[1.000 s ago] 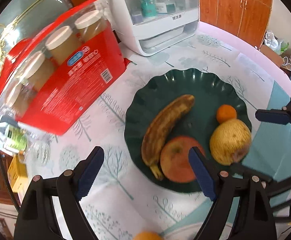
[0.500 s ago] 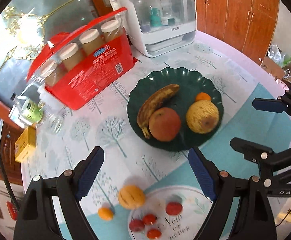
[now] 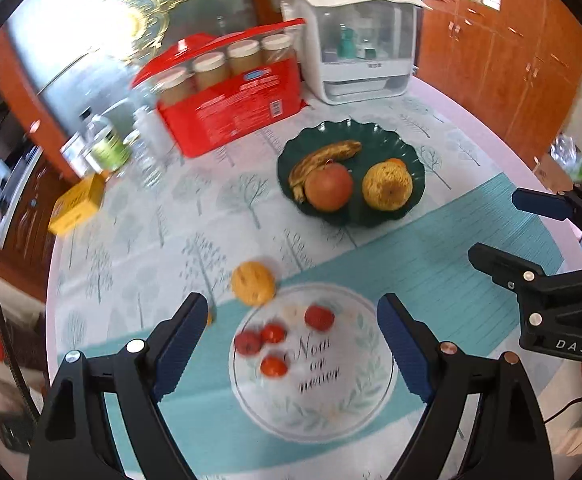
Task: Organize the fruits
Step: 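Withdraw both tools back toward the white plate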
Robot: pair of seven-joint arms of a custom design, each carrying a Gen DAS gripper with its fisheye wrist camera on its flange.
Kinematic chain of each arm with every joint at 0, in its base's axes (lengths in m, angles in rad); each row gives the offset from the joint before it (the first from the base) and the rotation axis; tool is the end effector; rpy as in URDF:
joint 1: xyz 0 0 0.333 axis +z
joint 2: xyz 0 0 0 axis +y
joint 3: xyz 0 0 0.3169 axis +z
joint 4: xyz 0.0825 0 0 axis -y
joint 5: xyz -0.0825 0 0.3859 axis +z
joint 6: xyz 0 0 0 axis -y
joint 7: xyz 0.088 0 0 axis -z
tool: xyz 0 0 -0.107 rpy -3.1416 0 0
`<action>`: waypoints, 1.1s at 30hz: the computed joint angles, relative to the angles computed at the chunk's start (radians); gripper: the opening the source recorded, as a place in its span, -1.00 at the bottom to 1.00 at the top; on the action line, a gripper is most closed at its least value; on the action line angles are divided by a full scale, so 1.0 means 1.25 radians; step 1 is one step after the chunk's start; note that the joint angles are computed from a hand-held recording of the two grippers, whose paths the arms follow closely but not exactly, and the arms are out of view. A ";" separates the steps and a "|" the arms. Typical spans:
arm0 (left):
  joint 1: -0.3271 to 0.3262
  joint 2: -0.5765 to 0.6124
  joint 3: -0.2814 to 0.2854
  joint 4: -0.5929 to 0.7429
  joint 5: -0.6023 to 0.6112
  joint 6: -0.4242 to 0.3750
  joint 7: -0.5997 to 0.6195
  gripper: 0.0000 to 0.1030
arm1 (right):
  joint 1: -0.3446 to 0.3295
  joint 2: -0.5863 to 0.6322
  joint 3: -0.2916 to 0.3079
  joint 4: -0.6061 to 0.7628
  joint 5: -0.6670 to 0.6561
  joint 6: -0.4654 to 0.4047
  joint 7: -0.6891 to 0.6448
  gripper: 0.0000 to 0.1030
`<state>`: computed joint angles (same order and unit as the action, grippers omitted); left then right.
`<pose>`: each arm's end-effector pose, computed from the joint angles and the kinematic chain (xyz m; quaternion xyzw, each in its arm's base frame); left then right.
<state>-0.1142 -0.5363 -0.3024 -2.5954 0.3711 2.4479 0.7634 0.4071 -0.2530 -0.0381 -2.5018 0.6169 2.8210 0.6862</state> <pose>0.3771 -0.1703 0.4640 -0.7313 0.6244 -0.1260 0.2441 0.4573 0.1456 0.4328 -0.8624 0.3913 -0.1417 0.2881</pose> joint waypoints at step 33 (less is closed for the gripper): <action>0.145 -0.086 0.192 -0.262 -0.188 0.175 0.202 0.55 | 0.064 0.189 0.133 0.123 -0.095 0.010 0.212 0.53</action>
